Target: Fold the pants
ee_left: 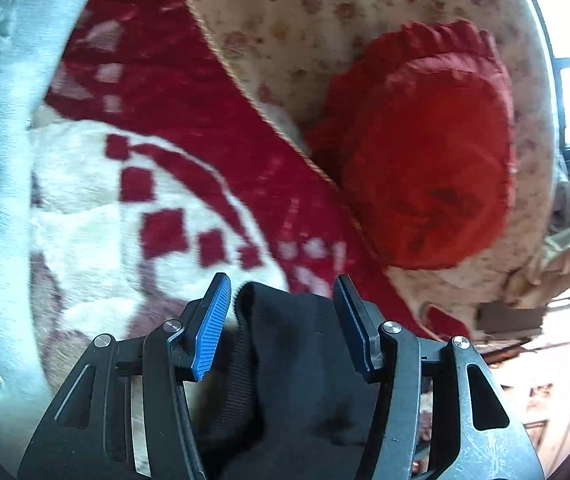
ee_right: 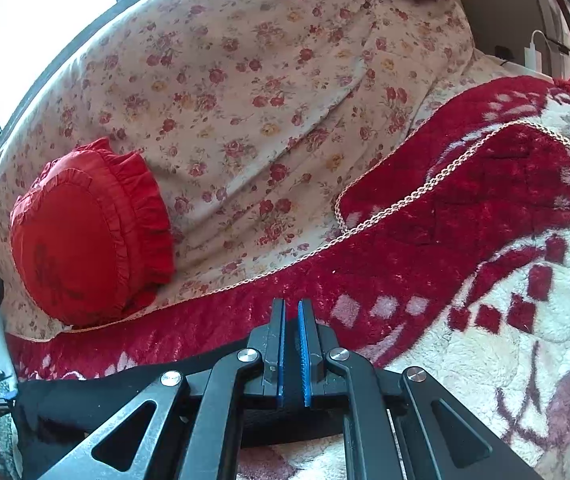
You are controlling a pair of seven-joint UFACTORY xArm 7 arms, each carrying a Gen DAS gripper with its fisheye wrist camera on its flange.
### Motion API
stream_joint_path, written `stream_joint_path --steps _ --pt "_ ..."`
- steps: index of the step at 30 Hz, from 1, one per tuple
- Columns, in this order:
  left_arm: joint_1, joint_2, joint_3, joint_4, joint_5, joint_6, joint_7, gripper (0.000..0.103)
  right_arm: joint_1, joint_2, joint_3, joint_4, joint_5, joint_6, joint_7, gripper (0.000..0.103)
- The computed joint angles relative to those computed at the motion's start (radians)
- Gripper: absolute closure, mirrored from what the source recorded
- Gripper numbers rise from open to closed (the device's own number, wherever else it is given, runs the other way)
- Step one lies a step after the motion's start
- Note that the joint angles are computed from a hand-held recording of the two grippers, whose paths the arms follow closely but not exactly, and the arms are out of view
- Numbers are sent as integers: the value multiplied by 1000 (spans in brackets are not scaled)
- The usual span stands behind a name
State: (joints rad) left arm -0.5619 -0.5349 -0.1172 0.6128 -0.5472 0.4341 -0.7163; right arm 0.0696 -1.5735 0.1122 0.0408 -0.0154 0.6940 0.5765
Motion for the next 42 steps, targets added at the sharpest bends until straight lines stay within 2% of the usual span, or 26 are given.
stream_joint_path --steps 5,9,12,15,17,19,22,24,26,34,42 --pt "-54 28 35 8 -42 32 123 51 2 -11 1 0 -4 10 -4 98" --pt "-30 9 0 -4 -25 8 127 51 1 -5 -3 0 -2 5 -4 98" --pt "-4 -6 -27 -3 21 27 99 63 4 -2 -8 -1 -3 0 -13 98" --pt "35 -13 -68 17 121 80 75 79 5 -1 -5 -1 -1 0 -14 98" --pt "86 -32 -127 30 227 111 22 96 4 -1 -1 0 1 1 -8 98" --pt "144 -43 -199 61 357 165 -45 98 4 -3 2 -1 2 1 -2 98" --pt "238 -28 -362 170 623 307 -160 98 8 -1 3 0 2 0 2 98" --pt "264 -4 -428 231 742 379 -210 98 10 -7 6 0 -1 3 2 98" --pt "270 18 -465 279 819 442 -248 98 16 -8 5 3 -6 10 -9 98" --pt "234 106 -521 411 992 661 -337 98 21 -48 16 9 -27 80 -35 98" --pt "151 164 -483 443 1069 727 -382 98 -43 -84 -50 -13 -7 87 -36 98"
